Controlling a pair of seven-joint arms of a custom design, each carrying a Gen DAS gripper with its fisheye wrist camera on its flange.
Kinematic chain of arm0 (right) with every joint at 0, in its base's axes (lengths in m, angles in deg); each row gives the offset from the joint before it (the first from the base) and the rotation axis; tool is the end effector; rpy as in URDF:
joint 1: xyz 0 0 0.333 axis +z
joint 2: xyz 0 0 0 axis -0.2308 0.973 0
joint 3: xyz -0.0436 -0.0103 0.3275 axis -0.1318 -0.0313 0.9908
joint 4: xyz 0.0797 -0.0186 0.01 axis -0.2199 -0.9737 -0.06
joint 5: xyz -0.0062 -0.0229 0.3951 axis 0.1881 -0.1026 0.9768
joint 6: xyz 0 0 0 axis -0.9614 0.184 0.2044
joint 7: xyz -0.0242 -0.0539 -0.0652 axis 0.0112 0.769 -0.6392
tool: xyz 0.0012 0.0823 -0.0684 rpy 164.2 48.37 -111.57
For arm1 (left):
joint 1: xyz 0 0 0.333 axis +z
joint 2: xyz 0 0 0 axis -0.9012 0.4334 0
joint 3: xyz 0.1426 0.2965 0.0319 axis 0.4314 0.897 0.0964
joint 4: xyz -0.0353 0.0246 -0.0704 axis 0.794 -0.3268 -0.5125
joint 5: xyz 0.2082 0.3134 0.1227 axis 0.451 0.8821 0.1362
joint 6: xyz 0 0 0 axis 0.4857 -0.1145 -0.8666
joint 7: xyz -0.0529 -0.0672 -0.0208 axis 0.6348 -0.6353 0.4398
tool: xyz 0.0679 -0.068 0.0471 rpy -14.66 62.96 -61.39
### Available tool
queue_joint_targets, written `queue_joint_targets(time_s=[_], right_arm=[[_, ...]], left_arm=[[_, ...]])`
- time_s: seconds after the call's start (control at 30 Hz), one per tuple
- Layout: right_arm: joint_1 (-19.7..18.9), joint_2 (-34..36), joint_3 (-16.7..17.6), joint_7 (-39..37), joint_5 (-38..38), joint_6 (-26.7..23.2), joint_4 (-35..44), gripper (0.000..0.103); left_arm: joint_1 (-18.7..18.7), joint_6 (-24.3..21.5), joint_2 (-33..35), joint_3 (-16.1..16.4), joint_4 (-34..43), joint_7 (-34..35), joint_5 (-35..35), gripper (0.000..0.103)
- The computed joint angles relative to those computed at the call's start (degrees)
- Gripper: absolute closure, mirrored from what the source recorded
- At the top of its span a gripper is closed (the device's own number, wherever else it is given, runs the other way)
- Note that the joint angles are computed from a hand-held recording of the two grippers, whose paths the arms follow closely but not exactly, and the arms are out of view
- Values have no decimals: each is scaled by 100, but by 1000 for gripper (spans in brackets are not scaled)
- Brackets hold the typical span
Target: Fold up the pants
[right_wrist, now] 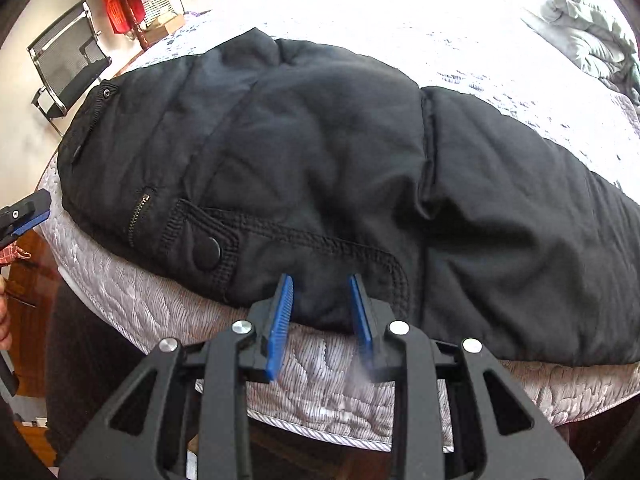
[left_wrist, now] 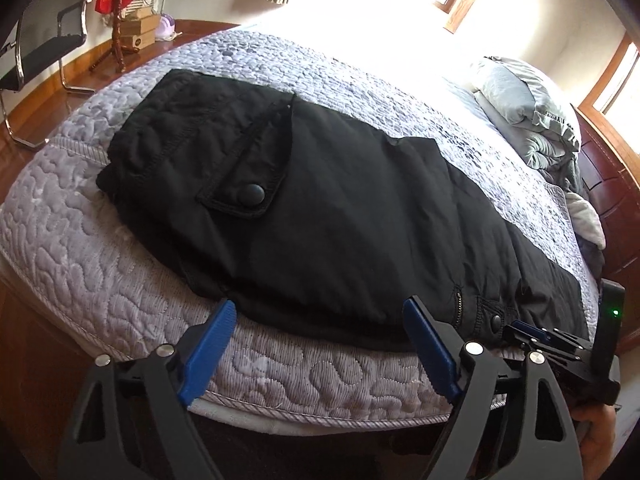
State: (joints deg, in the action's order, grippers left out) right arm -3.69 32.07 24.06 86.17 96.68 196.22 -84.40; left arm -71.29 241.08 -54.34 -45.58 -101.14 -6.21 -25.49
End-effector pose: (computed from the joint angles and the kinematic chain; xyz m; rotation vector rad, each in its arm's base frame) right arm 0.6853 0.0891 0.3661 -2.0897 1.8354 -0.3214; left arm 0.6822 -0.2427 0.3735 -2.1503 1.8795 -0.9047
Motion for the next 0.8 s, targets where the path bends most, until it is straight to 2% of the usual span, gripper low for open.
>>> queue_joint_targets(time_s=[0.03,0.17,0.4,0.53,0.67,0.8], right_arm=[[8,36,-10,-3,-24,-2,37,73],[178,153,-155,161,-342,10,157,67],[131,322,-115,115,-377,-55,355,63],[115,377,-111,99,-353,-30,392,61],[125,366,-129,85,-382,4,364,60],[147,385,-138,132,-385,20,374,59]], left_arm=[[126,-18,70,-145,49,87,-143,25],[367,-102,262,-399,182,143,-592,25],[618,161,374,-725,222,289,-1087,30],[504,-172,551,-631,538,295,-1058,30],[364,-298,730,-509,792,180,-1071,30],[173,-413,854,-272,1007,-240,-1015,30]])
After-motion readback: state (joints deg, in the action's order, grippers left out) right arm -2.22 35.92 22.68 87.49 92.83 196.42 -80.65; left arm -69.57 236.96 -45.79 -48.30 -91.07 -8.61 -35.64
